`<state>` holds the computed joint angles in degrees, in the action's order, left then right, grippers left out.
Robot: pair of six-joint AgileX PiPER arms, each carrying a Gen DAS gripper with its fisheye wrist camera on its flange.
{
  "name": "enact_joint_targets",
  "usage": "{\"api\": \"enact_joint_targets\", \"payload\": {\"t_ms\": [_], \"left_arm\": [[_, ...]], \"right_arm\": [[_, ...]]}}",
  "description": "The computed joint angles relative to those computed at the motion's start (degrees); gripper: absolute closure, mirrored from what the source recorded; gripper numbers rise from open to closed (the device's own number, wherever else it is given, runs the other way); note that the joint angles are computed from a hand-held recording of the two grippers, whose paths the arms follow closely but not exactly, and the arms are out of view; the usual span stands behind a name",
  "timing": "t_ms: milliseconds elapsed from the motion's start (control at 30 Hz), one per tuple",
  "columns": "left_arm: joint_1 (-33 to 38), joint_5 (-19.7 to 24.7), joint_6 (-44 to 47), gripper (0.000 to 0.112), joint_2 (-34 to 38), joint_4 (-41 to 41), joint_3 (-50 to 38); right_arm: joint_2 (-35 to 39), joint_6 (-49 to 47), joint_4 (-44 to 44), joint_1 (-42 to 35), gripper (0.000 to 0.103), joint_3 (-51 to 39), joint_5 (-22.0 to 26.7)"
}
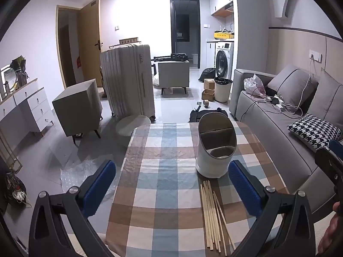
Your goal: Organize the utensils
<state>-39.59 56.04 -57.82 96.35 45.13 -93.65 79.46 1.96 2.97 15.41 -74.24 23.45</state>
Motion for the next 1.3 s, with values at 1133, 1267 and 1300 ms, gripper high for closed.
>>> {"api": "enact_joint_targets", "payload": {"t_ms": [1133,1267,1300], "left_arm": [[0.39,-0.74,1.2,0.01,-0.46,-1.47,0.06],[0.38,-0.83,0.83,0.01,-0.62,-1.49,0.59],[0.41,-0.87,0.74,0.01,-0.7,-1.57,0.76]], "right_arm": [[-0.56,-1.91,0.76,-0.1,0.0,0.76,-1.26],[-0.63,1.56,-1.92,0.67,0.0,0.52,-0.97],[-0.6,1.89,-2.18,0.75,0.0,0.47,-0.94]]}}
